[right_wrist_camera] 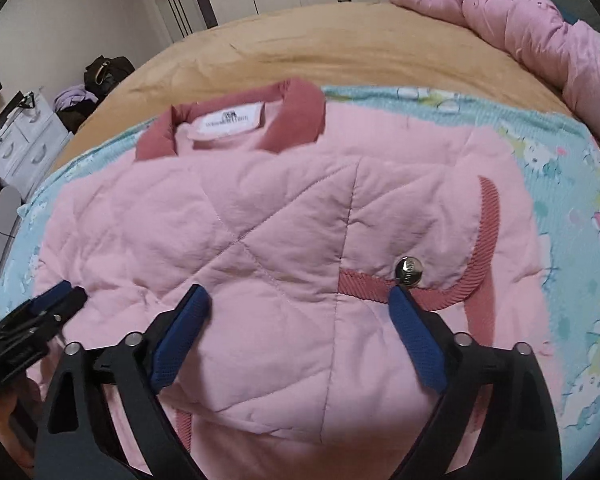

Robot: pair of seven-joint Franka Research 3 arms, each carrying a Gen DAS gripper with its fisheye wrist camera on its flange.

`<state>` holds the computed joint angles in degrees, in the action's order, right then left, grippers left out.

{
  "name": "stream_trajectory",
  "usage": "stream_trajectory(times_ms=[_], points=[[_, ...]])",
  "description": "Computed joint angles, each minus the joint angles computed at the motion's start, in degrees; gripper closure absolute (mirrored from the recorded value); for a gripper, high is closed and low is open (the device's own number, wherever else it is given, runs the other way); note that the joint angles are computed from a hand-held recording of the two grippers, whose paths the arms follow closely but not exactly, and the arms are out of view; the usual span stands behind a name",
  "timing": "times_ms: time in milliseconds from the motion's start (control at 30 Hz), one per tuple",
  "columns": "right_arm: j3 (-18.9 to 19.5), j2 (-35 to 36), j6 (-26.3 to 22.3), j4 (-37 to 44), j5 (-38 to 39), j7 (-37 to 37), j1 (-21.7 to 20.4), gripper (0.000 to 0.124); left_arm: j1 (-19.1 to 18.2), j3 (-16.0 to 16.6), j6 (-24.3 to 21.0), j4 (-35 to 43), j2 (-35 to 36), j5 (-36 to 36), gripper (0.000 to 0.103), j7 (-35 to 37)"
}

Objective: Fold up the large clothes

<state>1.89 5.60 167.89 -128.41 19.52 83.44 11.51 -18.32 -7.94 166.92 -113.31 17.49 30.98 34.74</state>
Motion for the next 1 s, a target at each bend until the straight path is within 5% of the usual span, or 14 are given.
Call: stream_trajectory(times_ms=[300,567,700,867,1000], points=[[1.2,2.68,4.32,-0.07,4.27,-2.92,-0.32,0.025,-0.19,0.29,-0.12,0.31,0.57,0.59,0.045,0.09],[2.39,0.19,0.15,1.11,12.58,-7.98,-1.97,0.026,0.12,-0.38,-0.49,0.27,0.25,-0.45,0.044,1.4],[2.63,-2.09,-0.6,1.07,23.68,-14.36,-2.48,0.026,0.45,-0.98,-0.08,-0.33,-0.48,-1.52,0.031,2.47],[0.83,-4.39,-0.24,-0.13,21.29,-11.75,-1.26,0.025,-0.18,-0.85,-2.2,0.12,-1.78,-0.79,0.01,2.53],[0.38,-6.27,0.33,-0.98,21.76,-12.14,-0.49,0.025,-1.06,-0.03,-3.6,0.06,-3.17,2.05,0.009,0.04]])
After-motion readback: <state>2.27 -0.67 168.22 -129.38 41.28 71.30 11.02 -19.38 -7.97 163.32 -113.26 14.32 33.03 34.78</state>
